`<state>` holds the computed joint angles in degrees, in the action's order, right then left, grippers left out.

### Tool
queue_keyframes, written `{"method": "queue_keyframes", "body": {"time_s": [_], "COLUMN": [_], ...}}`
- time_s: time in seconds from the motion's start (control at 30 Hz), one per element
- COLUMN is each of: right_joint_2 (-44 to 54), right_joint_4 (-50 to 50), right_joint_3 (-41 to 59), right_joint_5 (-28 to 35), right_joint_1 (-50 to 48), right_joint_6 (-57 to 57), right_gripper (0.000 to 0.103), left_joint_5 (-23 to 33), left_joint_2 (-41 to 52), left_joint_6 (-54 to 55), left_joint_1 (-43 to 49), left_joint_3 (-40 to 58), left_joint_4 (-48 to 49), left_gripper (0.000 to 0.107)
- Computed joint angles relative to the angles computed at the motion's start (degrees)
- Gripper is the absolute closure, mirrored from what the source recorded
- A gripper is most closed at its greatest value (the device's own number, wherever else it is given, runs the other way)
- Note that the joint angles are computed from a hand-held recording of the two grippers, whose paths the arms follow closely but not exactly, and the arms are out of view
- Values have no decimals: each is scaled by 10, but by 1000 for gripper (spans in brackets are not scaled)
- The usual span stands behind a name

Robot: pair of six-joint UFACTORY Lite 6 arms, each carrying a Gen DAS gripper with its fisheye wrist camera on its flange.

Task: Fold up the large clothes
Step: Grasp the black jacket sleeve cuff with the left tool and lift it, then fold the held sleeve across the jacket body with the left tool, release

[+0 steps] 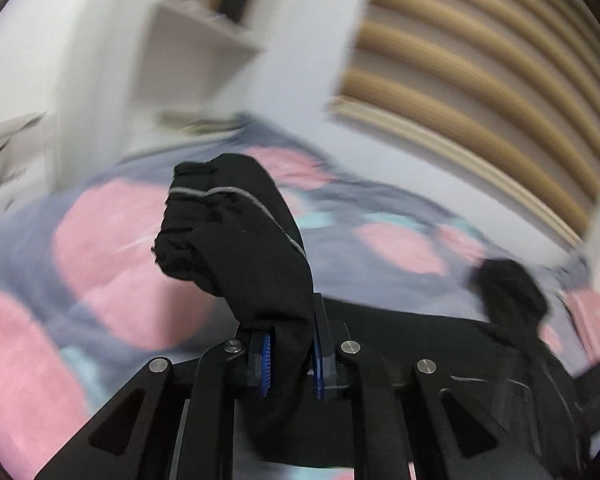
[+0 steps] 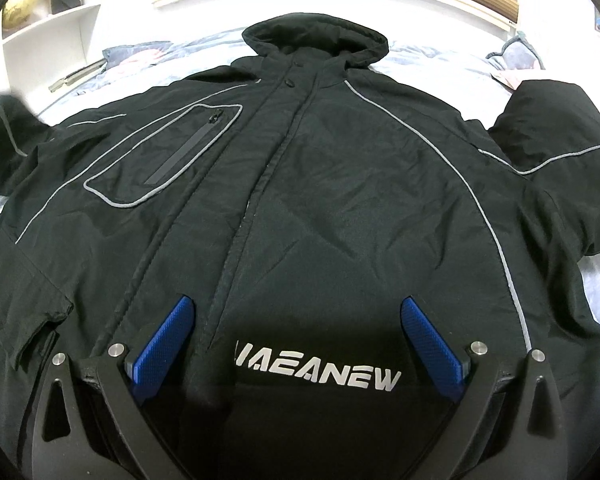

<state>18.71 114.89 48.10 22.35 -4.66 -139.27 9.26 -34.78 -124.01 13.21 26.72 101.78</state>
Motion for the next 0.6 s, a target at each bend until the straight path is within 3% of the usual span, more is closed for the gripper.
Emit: {"method": "queue_keyframes", "body": {"time_s": [0.1, 0.23, 0.47, 0.57, 0.6], "right_joint_2": [1, 1, -2, -1, -1], "right_joint_4": [3, 4, 9, 3, 2], "right_joint_3": [-1, -2, -7, -6, -7], "right_joint_5": [3, 7, 13, 16, 17], "right_joint_1": [-1, -3, -5, -7, -7], "right_joint_6": [-4, -4, -9, -5, -4], "right_gripper": [0, 0, 0, 0, 0], "left_joint_5": [74, 171, 151, 141, 131], "left_joint_2": [38, 203, 545, 670, 706], "left_joint_6": [98, 126, 237, 372, 420], "left_joint_1": [-173, -377, -475, -482, -476], "left_joint_3": [70, 222, 493, 590, 614], "left_joint_4": [-104, -126, -221, -359, -419], "left_gripper": [92, 92, 92, 88, 80]}}
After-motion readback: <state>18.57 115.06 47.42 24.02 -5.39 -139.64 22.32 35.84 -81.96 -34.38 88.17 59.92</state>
